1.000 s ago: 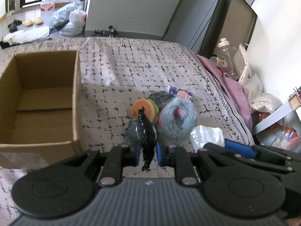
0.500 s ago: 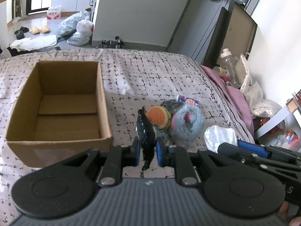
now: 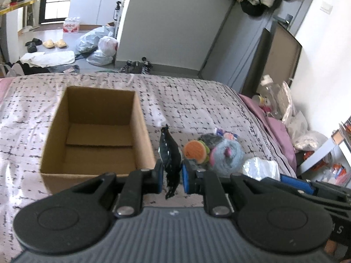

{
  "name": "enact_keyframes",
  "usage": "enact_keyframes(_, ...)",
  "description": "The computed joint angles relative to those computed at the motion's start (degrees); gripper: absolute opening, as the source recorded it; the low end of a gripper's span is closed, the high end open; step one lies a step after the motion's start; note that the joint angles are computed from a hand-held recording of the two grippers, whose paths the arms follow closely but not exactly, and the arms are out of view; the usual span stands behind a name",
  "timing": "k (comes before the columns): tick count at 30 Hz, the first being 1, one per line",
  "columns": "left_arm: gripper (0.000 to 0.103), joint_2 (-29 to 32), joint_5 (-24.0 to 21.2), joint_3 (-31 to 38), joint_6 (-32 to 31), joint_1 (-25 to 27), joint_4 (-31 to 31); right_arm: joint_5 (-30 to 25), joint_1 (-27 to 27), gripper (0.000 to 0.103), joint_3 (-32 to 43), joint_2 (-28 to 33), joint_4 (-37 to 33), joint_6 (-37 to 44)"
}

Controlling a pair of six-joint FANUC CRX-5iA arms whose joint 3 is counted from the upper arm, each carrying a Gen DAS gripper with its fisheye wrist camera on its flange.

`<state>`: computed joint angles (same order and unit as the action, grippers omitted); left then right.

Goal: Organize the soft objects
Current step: 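Carry the penguin plush and white tissue over the cardboard box with both grippers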

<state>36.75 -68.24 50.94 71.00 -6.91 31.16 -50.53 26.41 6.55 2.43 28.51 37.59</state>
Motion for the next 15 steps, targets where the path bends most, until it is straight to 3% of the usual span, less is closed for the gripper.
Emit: enact_keyframes(15,0.016,0.9,1.8,2.1,1.7,3.7,-1.2,1.6,1.6,0.035,4.1,3.5,-2.0,2.4)
